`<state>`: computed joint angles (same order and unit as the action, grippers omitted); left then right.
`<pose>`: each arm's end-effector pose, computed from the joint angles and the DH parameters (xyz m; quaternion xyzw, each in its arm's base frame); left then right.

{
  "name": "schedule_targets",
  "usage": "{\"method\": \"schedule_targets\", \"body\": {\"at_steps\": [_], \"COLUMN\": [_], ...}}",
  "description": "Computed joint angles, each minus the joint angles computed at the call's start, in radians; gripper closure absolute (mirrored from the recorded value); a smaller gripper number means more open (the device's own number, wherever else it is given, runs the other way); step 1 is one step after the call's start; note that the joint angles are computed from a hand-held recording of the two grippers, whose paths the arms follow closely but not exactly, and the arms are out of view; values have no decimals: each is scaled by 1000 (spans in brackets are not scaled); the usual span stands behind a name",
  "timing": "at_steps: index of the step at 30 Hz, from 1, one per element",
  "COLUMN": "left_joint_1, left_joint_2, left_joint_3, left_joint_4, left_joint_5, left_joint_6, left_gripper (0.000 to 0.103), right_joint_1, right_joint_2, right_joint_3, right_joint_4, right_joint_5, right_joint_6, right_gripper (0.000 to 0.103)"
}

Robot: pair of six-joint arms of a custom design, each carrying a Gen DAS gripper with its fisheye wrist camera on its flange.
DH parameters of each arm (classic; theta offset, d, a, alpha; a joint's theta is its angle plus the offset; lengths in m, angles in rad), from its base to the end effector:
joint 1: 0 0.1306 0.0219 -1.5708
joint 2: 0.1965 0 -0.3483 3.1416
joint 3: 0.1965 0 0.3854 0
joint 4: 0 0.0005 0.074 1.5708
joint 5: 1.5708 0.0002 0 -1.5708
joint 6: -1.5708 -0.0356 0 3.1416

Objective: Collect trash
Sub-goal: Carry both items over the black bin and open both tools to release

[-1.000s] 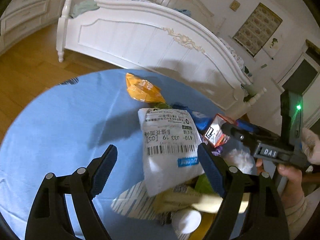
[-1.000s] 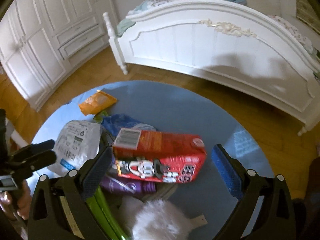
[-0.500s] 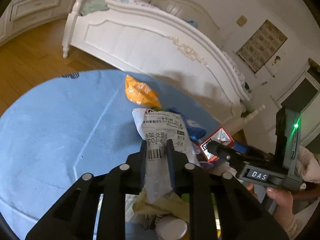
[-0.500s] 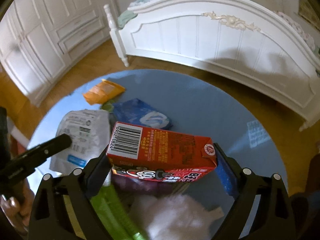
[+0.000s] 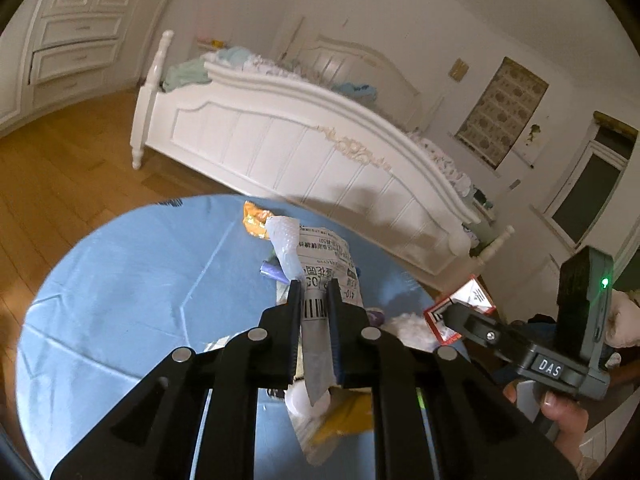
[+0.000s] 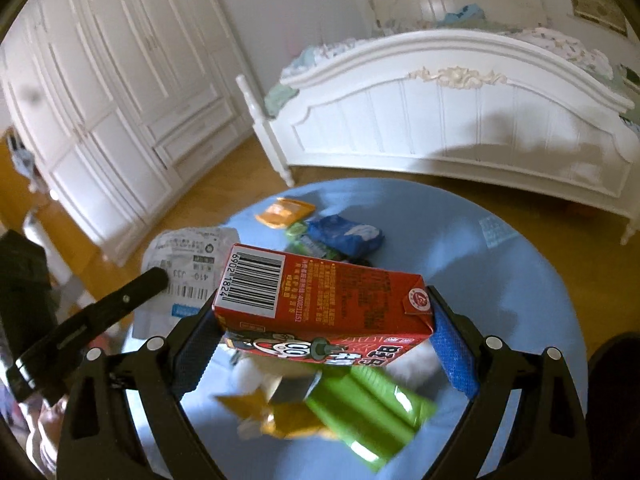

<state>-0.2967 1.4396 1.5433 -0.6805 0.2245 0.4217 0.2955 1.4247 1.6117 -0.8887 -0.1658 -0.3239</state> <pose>0.4938 -0.1598 0.4586 -0.0012 0.8751 -0.2587 0.4089 0.4780 0.1511 0.4795 -0.0220 0.9044 0.1994 0.3767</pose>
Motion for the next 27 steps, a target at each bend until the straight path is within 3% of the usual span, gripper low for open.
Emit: {"method": "schedule_targets", "body": {"at_steps": [9,15,22,27], "left_joint_1": [10,-3,-69,-146], "left_joint_2": [-119,-129,-94,-25], "left_joint_3": [-85,-68,-37,16], "left_joint_4": [28,11,13,17], "left_joint_5": [-8,-32,0,61], "left_joint_6": [2,-39,-61,-73], "left_gripper": [90,90,90,90], "right_joint_1": [38,18,-96,-240], "right_joint_2": [-121,-183,-317,-435], "right_joint_3": [-114,-170,-301,-414], "right_joint_4": [63,118,160,145], "right_joint_5": [-31,-55,-83,-119], "right_joint_6": [-29,-72,-124,-143], "right_gripper": [11,11,11,11]}}
